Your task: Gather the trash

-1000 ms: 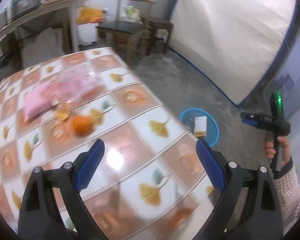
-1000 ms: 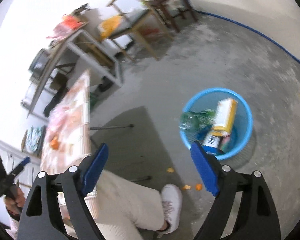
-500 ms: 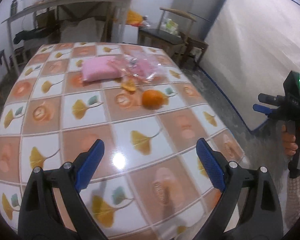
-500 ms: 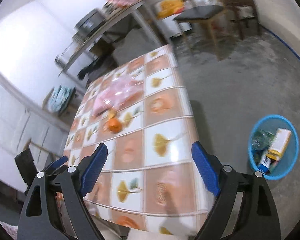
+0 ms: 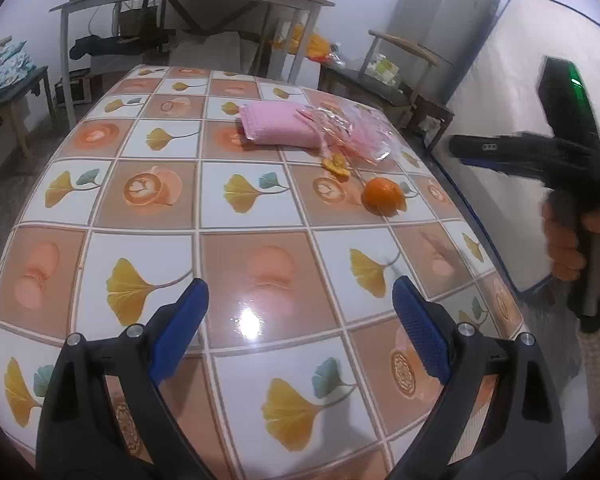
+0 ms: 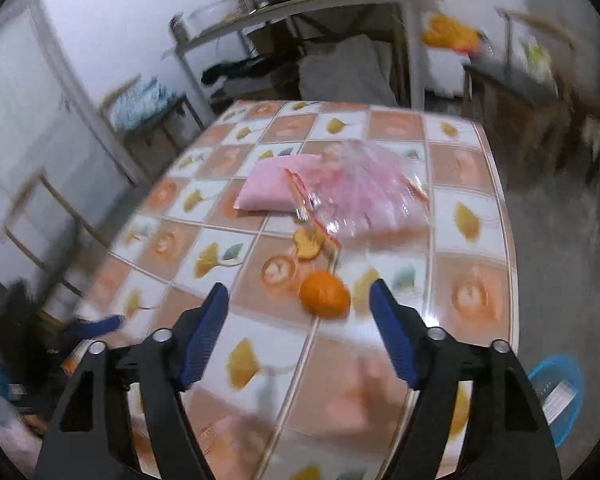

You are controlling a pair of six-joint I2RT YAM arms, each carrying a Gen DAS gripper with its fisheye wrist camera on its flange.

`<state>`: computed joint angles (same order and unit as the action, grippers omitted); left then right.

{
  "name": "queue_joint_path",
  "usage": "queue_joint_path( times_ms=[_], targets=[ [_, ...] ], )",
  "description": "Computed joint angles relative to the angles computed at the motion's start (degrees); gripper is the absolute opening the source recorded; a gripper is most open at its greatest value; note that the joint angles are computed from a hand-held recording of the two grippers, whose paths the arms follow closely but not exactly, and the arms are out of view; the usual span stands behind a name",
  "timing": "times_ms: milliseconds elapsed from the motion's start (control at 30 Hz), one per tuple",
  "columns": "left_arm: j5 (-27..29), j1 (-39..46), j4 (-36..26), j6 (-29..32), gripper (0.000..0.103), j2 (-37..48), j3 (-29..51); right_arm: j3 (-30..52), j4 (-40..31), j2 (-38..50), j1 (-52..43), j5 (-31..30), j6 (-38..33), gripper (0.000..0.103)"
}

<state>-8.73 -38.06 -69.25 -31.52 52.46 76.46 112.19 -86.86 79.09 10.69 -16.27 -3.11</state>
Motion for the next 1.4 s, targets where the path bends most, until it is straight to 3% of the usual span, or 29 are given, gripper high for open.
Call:
queue_joint_path(
  times_ms=[133, 467, 633, 900, 1033, 1133, 1200, 1333, 1400],
  targets=[
    [0.2, 1.4, 0.7, 0.9, 0.089, -1.0, -0.9, -1.3, 2.1, 3.9, 3.6, 3.2, 1.4, 0.065],
    [4.0, 5.2, 2.1, 3.6, 0.089, -2.6, -3.4, -10.2, 1.7, 7.8, -12.9, -21.1, 6.6, 0.065],
    [3.6, 5.6, 2.9, 3.9, 0.089, -3.1, -4.1, -10.4, 1.6, 7.8, -10.0, -28.5, 6.5, 0.065],
    [4.7, 6.8, 3.1, 3.8, 0.089, -3.1, -4.8, -9.3, 2.0, 7.9, -1.8, -35.3, 7.9, 0.065],
    [5.0, 7.2, 3.3, 3.9, 0.089, -3.1, -5.0, -9.7, 1.7, 7.7, -2.2, -40.3, 6.9, 0.065],
    [5.4, 7.7, 3.4, 4.2, 0.089, -3.4, -5.3, -7.0, 2.3, 7.3, -3.7, -35.5, 7.0, 0.065],
    [5.8, 8.0, 3.5, 4.2, 0.089, -3.4, -5.6, -4.1, 2.0, 7.8, -3.0, -26.9, 7.3, 0.064],
    [5.8, 7.8, 3.7, 3.9, 0.089, -3.7, -6.0, -2.4, 2.7, 8.3, 2.4, -10.1, 5.8, 0.052],
    [5.8, 7.8, 3.7, 4.0, 0.089, -3.6, -6.0, -3.0, 3.7, 8.3, 5.3, -4.6, 4.8, 0.048]
  ],
)
